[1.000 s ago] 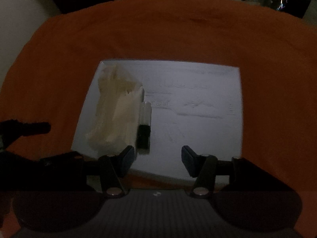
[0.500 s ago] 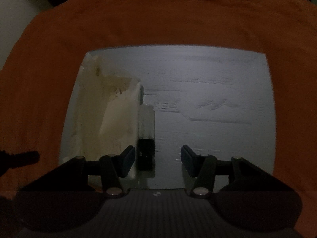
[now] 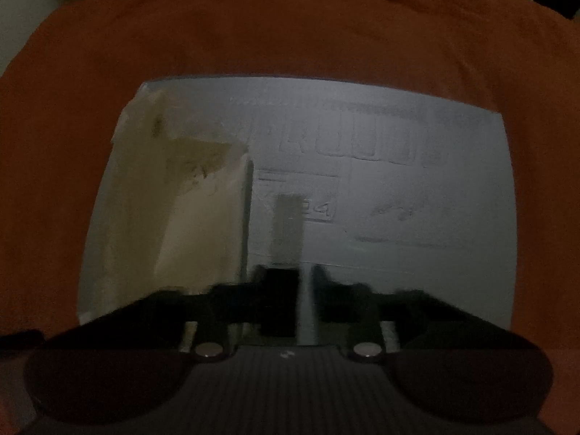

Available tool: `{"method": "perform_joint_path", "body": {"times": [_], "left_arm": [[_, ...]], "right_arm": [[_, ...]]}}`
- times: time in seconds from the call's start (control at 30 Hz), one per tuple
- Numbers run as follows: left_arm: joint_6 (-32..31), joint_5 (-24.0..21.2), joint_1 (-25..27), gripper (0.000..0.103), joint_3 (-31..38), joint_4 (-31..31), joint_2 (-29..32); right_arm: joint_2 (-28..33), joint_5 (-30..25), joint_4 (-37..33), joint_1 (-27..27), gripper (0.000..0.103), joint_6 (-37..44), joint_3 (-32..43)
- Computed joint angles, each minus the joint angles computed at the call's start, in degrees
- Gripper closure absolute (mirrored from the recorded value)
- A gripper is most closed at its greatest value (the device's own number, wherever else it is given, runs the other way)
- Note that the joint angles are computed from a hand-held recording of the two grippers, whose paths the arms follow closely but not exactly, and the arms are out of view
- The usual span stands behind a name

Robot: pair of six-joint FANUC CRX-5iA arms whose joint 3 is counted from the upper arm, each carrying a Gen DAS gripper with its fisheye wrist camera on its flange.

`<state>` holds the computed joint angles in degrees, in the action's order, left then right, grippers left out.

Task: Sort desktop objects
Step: 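Grasp the small black-capped clear vial with the right tool, then carry the vial into the white box with the right tool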

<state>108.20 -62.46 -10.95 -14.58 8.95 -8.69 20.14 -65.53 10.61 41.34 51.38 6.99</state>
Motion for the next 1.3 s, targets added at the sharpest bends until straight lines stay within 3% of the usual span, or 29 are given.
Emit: {"method": "perform_joint_path", "body": {"times": [0.23,0.57,1.0,1.3], "left_arm": [[0.74,-1.02,-0.55,0.006,-0.29,-1.38,-1.73],[3.48,-2.97,-2.98,0.006,1.49,-4.67,-4.57],[12.21,-5.83,-11.32,0.006,10.06,-13.34,-2.51],[19.88,-10.50,-18.61,0.006,13.65,-20.71,-1.47]], "right_arm": [[-3.70,-0.84,1.86,0.71,0.081,0.11,-3.33],[-13.95,-1.11,4.00,1.36,0.081,-3.16,-8.38],[-26.00,-2.37,-0.44,3.61,0.081,-3.14,-10.75],[-31.85,-6.00,0.84,9.61,0.081,-6.87,-12.61]]}}
